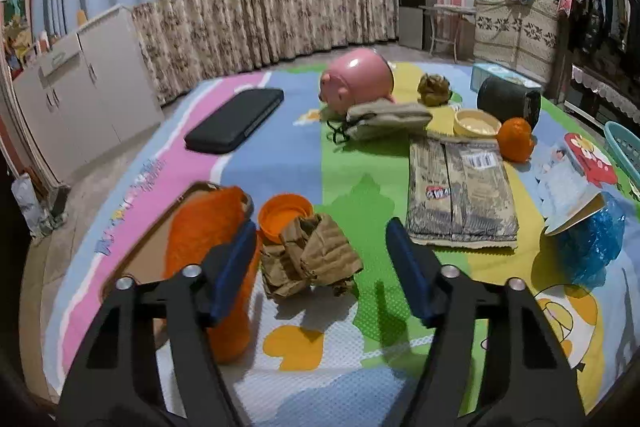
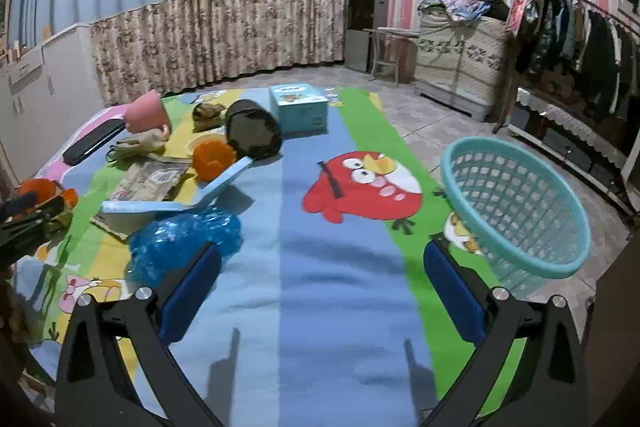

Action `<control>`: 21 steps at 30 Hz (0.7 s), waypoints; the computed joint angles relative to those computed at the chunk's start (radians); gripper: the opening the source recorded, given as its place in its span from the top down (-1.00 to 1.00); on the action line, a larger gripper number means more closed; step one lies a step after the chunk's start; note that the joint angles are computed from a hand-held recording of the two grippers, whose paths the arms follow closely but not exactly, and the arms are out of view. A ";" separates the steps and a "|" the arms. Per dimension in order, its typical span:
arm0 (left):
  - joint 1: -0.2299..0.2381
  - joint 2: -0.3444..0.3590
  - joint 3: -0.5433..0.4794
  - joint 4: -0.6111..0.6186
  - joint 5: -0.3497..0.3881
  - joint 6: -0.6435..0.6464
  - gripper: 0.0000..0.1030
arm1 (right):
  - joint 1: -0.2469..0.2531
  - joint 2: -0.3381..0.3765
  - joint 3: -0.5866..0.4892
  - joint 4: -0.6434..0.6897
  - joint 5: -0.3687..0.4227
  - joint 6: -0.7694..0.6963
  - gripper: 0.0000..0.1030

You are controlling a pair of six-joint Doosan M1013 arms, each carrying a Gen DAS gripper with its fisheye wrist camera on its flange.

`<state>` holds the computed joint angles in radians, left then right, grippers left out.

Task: Collect trash
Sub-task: 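Grasp the brown crumpled paper with the left gripper while the right gripper grasps the blue plastic bag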

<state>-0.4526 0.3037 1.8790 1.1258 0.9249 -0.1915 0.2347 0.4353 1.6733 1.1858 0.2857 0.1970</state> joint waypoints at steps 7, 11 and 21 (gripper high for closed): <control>0.010 -0.002 0.000 -0.031 -0.035 0.037 0.44 | 0.007 -0.012 0.007 0.019 0.102 -0.050 -0.92; 0.009 -0.016 0.014 -0.023 -0.045 0.015 0.66 | 0.023 -0.016 0.010 0.015 0.127 -0.079 -0.92; 0.001 -0.050 0.038 0.014 -0.060 -0.034 0.86 | 0.050 0.057 -0.095 -0.293 0.278 0.207 0.29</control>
<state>-0.4512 0.2538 1.9169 1.1399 0.8648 -0.2256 0.2843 0.4920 1.5782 0.8932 0.5639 0.4035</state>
